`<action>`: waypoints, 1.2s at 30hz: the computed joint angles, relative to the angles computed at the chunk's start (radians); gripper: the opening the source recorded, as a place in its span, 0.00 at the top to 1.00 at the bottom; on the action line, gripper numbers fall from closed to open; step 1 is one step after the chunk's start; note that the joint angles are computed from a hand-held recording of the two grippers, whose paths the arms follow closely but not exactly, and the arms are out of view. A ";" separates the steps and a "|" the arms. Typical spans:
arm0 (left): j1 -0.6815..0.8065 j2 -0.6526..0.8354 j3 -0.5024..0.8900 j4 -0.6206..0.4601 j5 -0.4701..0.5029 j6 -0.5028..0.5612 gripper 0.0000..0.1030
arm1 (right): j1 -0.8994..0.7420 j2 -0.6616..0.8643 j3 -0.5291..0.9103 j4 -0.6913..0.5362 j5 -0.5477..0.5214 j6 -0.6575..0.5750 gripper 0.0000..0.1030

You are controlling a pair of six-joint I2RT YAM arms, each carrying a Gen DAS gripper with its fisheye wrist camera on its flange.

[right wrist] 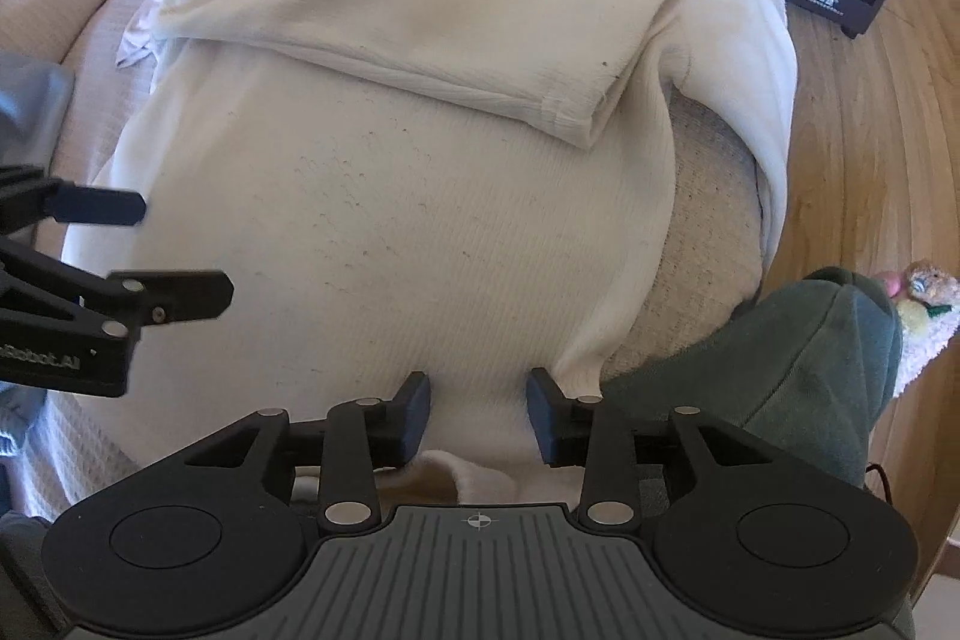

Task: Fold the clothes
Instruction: 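Release the sweatshirt hem with the right gripper and hover over it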

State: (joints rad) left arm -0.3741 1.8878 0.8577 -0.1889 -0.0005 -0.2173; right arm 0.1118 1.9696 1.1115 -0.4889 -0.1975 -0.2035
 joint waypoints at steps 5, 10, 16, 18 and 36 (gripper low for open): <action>0.008 0.012 -0.009 0.010 0.013 0.003 0.06 | -0.020 -0.007 -0.022 0.024 -0.028 0.026 0.63; 0.005 0.030 -0.007 0.006 0.005 0.006 0.02 | -0.018 -0.007 -0.022 0.029 -0.028 0.032 0.62; -0.001 -0.010 -0.022 -0.011 -0.018 0.005 0.02 | -0.024 -0.008 -0.025 0.035 -0.037 0.042 0.61; -0.013 -0.043 -0.034 -0.015 -0.045 0.012 0.02 | -0.026 -0.008 -0.025 0.036 -0.041 0.044 0.60; -0.014 -0.070 0.028 -0.018 -0.046 0.012 0.01 | -0.205 -0.092 -0.043 0.113 -0.180 0.130 0.39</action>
